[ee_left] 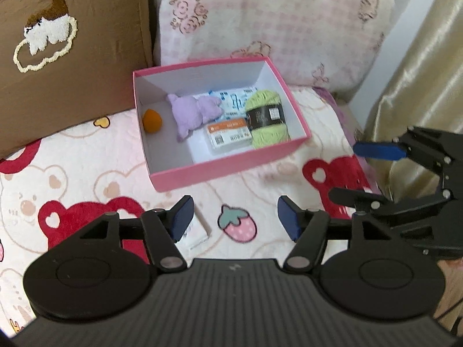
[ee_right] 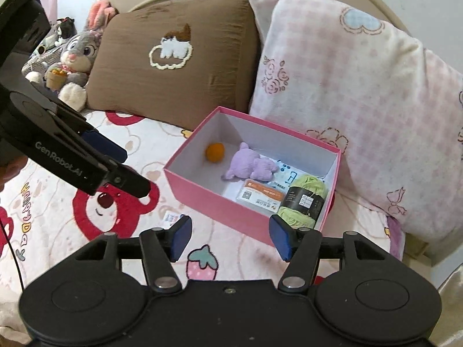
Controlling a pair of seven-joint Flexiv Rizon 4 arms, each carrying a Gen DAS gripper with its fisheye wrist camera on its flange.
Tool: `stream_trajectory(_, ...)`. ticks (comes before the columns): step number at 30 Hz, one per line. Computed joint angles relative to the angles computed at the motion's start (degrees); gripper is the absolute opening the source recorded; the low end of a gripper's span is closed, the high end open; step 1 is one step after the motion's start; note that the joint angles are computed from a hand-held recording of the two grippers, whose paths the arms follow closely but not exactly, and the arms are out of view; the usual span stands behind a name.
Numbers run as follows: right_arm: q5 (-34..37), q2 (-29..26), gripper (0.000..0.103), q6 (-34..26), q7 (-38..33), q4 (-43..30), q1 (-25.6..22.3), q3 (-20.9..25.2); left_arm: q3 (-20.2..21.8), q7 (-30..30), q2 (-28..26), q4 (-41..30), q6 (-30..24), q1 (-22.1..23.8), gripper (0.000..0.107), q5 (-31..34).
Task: Organize objects
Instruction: 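Open the left tool to release the floss box and withdraw upward, then move the left tool to the white wipes packet and close on it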
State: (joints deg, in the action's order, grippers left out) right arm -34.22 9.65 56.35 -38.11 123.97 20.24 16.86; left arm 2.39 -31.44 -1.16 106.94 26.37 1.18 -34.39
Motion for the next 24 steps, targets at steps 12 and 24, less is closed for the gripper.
stream_trajectory(12,4.75,2.57,0.074,-0.67,-3.57,2.29,2.67,1.67,1.87,1.76,1.92,2.12,-5.79,1.72,0.078,4.07)
stream_trajectory(24,4.21,-0.17,0.087,8.06,-1.88,6.71,2.06,1.59,2.37,2.08,1.76,6.75,-3.38,2.54,0.096,2.75)
